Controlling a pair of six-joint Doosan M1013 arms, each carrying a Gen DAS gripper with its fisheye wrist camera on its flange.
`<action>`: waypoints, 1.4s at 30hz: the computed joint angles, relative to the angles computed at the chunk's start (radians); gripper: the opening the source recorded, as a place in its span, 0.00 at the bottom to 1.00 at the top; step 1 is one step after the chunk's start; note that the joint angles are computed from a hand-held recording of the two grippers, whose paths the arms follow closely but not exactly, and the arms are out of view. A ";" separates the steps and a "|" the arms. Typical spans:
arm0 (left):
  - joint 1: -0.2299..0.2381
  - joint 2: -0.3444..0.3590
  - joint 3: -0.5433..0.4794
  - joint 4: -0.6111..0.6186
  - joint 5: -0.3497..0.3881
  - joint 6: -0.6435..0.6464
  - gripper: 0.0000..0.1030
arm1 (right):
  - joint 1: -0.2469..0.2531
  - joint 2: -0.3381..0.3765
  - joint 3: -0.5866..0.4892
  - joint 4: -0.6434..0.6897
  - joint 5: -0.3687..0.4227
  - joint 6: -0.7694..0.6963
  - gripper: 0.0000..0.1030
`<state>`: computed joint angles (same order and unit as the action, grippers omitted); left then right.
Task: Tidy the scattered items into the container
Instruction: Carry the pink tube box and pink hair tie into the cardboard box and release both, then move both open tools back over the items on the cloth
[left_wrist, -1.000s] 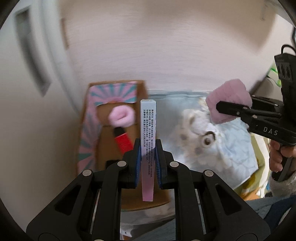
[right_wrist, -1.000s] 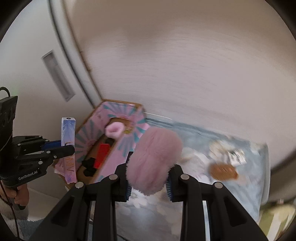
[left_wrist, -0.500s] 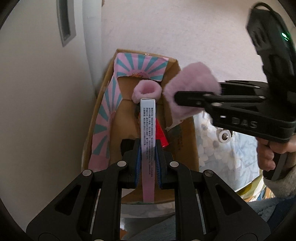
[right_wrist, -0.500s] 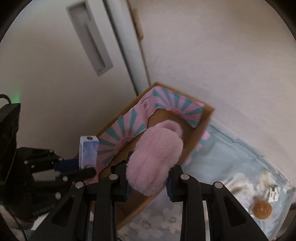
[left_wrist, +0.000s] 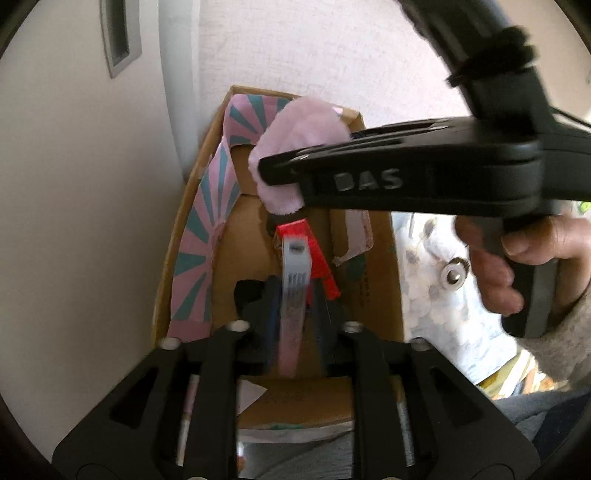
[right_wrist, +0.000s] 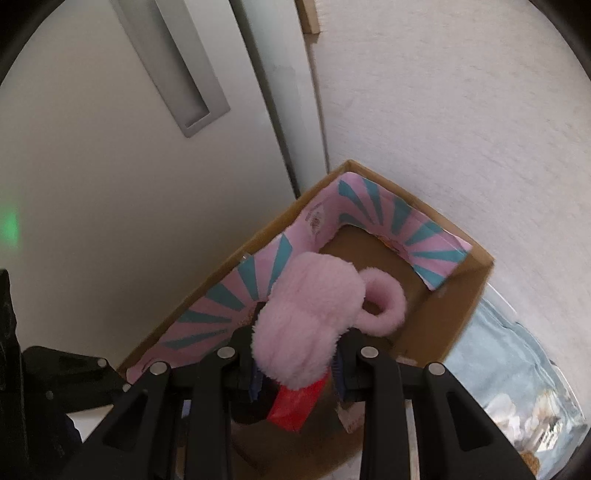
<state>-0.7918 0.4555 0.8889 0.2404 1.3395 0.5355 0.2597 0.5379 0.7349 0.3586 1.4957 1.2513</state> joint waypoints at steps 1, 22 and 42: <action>0.003 -0.006 0.009 -0.007 -0.016 -0.014 0.72 | -0.003 0.003 -0.001 0.009 0.012 -0.001 0.36; -0.014 -0.061 0.052 0.092 -0.042 -0.034 0.93 | -0.027 -0.008 -0.041 -0.029 -0.069 0.152 0.49; -0.036 0.012 -0.115 0.117 0.003 0.183 0.93 | -0.077 -0.182 0.179 -0.116 -0.240 0.183 0.49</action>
